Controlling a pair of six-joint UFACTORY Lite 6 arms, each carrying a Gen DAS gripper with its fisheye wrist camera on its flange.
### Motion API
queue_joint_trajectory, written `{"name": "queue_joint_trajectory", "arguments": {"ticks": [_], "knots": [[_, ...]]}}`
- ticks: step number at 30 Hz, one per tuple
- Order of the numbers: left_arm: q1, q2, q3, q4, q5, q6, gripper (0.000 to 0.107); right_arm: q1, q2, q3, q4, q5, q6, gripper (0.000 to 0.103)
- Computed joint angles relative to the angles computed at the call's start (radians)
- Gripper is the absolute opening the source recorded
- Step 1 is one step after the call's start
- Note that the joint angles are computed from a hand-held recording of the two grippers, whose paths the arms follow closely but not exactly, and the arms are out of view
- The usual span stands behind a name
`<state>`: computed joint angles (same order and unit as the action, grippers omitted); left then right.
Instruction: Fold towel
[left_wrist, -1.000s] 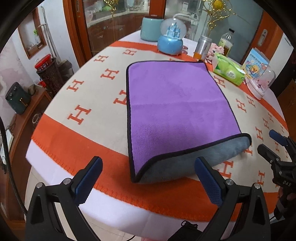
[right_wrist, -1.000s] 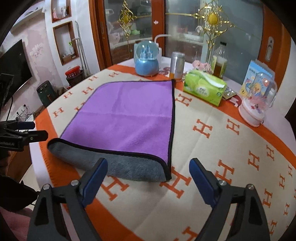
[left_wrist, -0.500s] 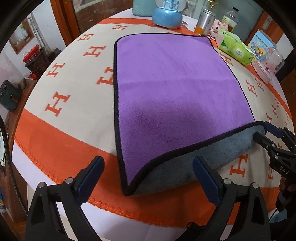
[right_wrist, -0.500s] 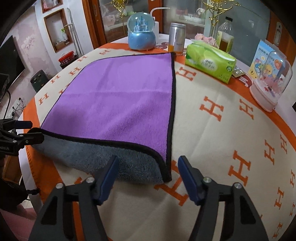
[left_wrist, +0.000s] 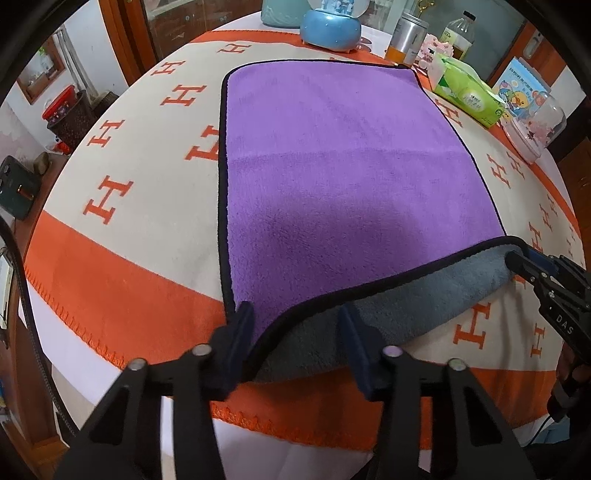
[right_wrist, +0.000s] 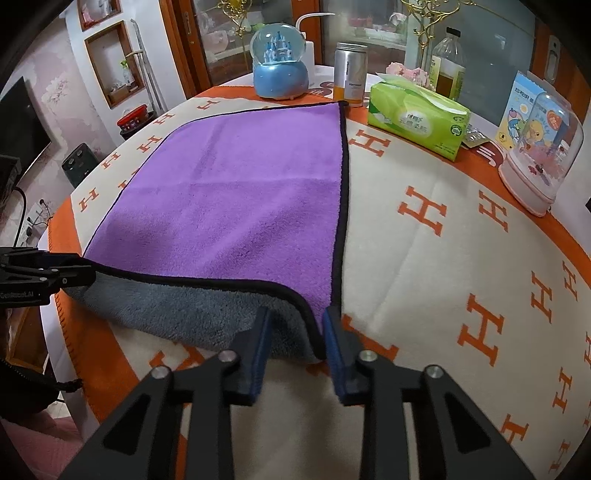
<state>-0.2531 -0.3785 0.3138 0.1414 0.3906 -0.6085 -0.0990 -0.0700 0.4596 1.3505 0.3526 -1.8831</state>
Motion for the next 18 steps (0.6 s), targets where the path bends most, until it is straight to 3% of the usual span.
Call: {"name": "queue_joint_trajectory", "arguments": {"ticks": [6,10,18], "knots": [[0.006,-0.036,-0.023,-0.028,0.023,0.011,0.013,-0.011,-0.030,-0.016,-0.035,0.004,0.023,0.010],[0.010,-0.103,-0.050,-0.055,0.043,0.039,0.009,-0.015,-0.052,-0.025,-0.047,0.014,0.030,0.005],[-0.008,-0.173,-0.055,-0.034,0.087,0.016,0.005,-0.015,-0.092,-0.042,-0.024,0.016,0.001,0.004]]}}
